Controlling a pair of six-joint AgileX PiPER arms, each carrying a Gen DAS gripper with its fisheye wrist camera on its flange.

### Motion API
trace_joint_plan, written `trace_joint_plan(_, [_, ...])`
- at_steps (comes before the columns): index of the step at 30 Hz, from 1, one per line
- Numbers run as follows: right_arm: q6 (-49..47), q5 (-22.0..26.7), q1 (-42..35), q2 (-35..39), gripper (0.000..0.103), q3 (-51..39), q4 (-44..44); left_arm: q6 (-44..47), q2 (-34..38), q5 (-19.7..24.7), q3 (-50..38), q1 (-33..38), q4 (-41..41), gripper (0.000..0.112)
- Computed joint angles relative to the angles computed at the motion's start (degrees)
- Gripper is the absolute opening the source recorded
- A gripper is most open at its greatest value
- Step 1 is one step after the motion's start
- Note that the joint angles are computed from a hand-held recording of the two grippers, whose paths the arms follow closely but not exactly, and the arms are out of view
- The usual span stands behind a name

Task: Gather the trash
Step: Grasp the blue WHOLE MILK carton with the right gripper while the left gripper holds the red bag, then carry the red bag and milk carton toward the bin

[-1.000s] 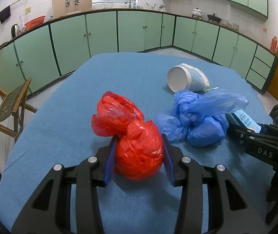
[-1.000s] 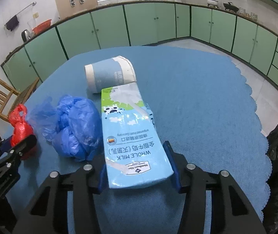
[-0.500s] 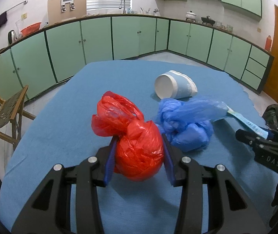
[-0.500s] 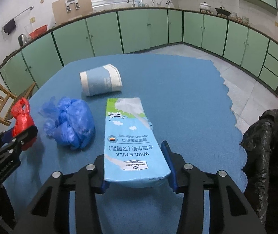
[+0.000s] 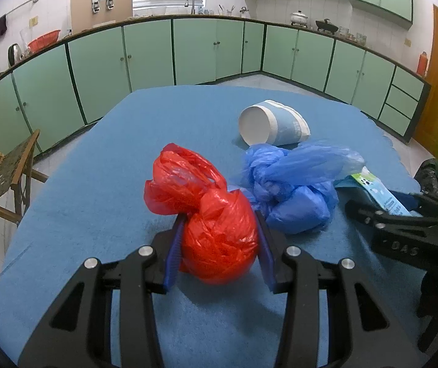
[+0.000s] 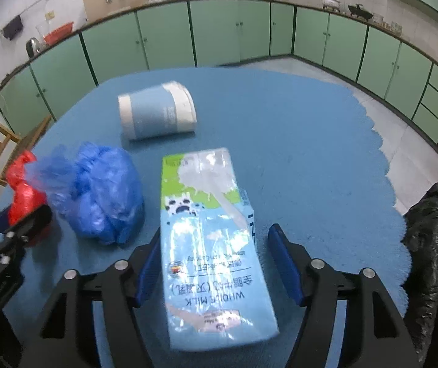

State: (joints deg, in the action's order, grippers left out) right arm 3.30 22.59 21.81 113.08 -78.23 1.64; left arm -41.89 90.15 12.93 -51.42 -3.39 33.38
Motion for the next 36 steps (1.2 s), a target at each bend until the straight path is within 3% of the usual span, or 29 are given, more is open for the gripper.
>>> trace_joint_plan(2, [-0.87, -0.69, -0.21, -0.04, 0.048, 0.04, 0.6, 1.42, 0.26, -0.13, -0.17, 0.27, -1.59, 0.041])
trace_joint_plan(6, [-3.84, -1.28, -1.02, -1.23, 0.047, 1.12, 4.9, 2.37, 0.23, -0.24, -0.34, 0.44, -2.42, 0.041])
trace_joint_plan(13, [-3.39, -3.57, -1.6, -6.59, 0.047, 5.18, 4.79, -2.02, -2.1, 0.25, 0.0, -0.6, 1.88, 0.041])
trace_joint_plan(24, [-7.54, -0.83, -4.21, -15.69, 0.048, 7.32, 8.11, -6.39, -7.13, 3.96, -2.78, -6.47, 5.67, 0.041])
trace_joint_plan(36, [-12.1, 1.59, -10.42, -24.63, 0.048, 12.02, 10.3, -17.11, -7.75, 6.94, -4.55, -16.37, 14.48, 0.041])
